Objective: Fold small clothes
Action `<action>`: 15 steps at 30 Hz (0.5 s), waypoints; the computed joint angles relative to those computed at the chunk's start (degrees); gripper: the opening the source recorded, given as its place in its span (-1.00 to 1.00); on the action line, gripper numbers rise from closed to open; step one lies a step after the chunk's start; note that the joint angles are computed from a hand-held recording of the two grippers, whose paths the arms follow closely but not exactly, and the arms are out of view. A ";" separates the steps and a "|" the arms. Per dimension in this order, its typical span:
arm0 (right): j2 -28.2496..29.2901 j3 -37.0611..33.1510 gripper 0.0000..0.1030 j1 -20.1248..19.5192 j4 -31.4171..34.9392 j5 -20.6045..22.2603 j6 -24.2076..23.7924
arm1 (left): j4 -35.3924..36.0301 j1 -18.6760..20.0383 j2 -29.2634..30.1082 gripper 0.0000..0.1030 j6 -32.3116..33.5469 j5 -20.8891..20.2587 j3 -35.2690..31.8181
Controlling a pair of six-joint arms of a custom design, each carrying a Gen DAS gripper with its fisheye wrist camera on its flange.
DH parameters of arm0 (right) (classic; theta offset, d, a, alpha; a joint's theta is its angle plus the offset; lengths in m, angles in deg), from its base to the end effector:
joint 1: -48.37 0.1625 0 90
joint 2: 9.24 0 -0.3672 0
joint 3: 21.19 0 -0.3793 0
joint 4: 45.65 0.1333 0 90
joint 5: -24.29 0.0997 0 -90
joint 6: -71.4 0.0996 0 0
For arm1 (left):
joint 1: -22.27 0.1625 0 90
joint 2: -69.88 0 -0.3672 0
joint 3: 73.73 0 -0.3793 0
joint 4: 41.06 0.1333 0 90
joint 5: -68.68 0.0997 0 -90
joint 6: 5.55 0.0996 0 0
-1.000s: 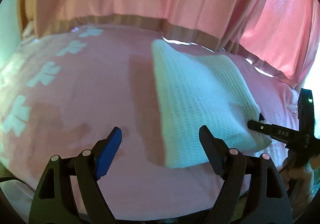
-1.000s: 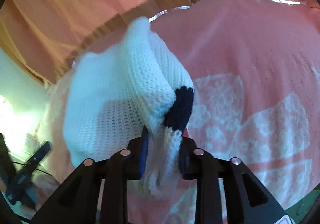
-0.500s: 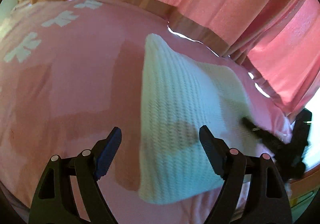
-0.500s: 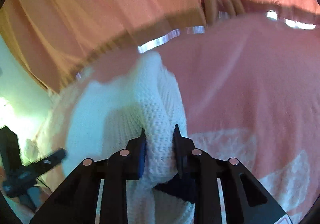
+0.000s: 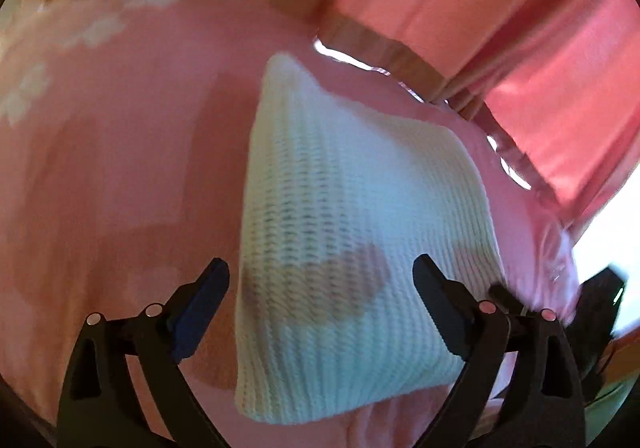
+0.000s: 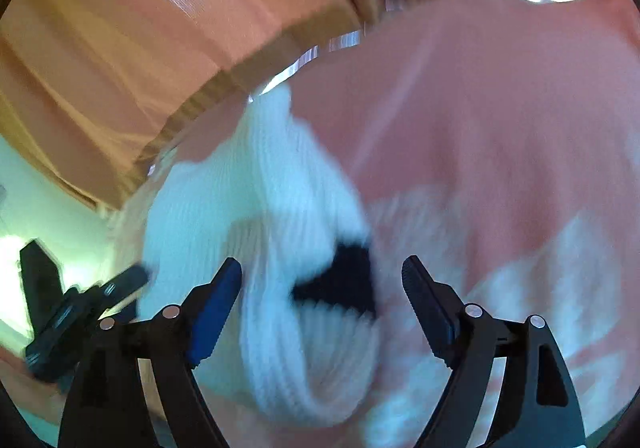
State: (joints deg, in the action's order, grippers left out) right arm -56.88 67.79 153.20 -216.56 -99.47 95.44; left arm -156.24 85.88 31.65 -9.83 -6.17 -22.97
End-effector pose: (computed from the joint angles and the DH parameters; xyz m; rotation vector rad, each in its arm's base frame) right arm 0.2447 -0.6198 0.1830 -0.4892 -2.5560 1.1388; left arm -0.2027 -0.7669 0.2355 0.5171 2.8709 -0.4144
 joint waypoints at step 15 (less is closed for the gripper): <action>6.83 -8.81 -0.20 0.23 -3.06 7.82 -3.13 | 6.01 0.01 5.96 -0.11 7.83 -7.51 -10.56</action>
